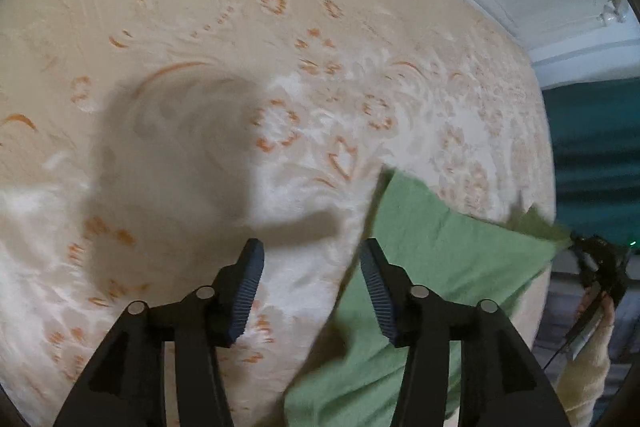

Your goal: Fold clothes

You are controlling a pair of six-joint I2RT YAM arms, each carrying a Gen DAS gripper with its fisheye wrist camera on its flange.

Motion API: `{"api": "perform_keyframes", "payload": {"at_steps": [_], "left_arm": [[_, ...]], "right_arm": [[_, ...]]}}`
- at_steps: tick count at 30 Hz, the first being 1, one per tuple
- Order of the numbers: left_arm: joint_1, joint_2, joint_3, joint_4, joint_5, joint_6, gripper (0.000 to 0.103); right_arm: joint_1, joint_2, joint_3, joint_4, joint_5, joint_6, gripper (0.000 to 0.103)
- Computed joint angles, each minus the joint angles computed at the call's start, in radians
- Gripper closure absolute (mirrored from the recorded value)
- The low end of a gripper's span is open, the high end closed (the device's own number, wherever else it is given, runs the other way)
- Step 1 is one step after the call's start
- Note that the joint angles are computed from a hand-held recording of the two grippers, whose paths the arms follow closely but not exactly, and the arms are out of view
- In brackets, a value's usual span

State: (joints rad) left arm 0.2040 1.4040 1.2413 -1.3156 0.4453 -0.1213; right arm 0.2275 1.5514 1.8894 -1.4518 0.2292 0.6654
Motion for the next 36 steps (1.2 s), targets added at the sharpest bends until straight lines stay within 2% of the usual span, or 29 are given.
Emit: {"api": "perform_keyframes", "payload": {"at_steps": [1,4,7,9,12,16,21,23,24,25,30,32,36], "left_arm": [[-0.014,0.002,0.002,0.002,0.0,-0.007,0.05],[-0.058,0.011,0.017,0.014,-0.01,-0.026,0.05],[-0.091,0.042,0.036,0.037,-0.014,-0.029,0.051],[-0.11,0.081,0.068,0.039,-0.017,-0.023,0.051],[-0.162,0.116,0.108,0.037,-0.046,-0.044,0.051],[-0.211,0.154,0.139,0.049,-0.062,-0.076,0.051],[-0.29,0.192,0.15,0.046,-0.072,-0.116,0.051],[-0.325,0.192,0.143,0.042,-0.089,-0.11,0.072],[-0.341,0.182,0.135,0.045,-0.107,-0.101,0.097],[-0.357,0.172,0.126,0.047,-0.124,-0.093,0.097],[-0.221,0.066,0.083,0.078,-0.162,-0.073,0.099],[-0.11,0.054,0.111,0.062,-0.168,-0.032,0.099],[0.084,0.093,0.216,0.013,-0.184,0.079,0.099]], "right_arm": [[-0.023,-0.026,-0.028,0.003,-0.044,-0.001,0.041],[-0.075,-0.046,-0.057,0.028,-0.197,-0.044,0.042],[-0.119,-0.165,-0.234,0.036,-0.365,-0.104,0.042],[-0.121,-0.284,-0.4,0.047,-0.493,-0.116,0.042],[-0.088,-0.433,-0.587,0.033,-0.615,-0.104,0.042],[0.015,-0.56,-0.709,-0.025,-0.628,-0.022,0.041],[0.1,-0.679,-0.741,-0.072,-0.63,0.125,0.04],[0.144,-0.714,-0.739,-0.083,-0.612,0.182,0.041],[0.166,-0.726,-0.737,-0.087,-0.6,0.207,0.041],[0.186,-0.723,-0.73,-0.092,-0.579,0.222,0.041],[0.257,-0.712,-0.689,-0.074,-0.514,0.282,0.041],[0.229,-0.685,-0.689,-0.045,-0.513,0.244,0.04],[0.287,-0.628,-0.639,-0.008,-0.482,0.261,0.04]]}}
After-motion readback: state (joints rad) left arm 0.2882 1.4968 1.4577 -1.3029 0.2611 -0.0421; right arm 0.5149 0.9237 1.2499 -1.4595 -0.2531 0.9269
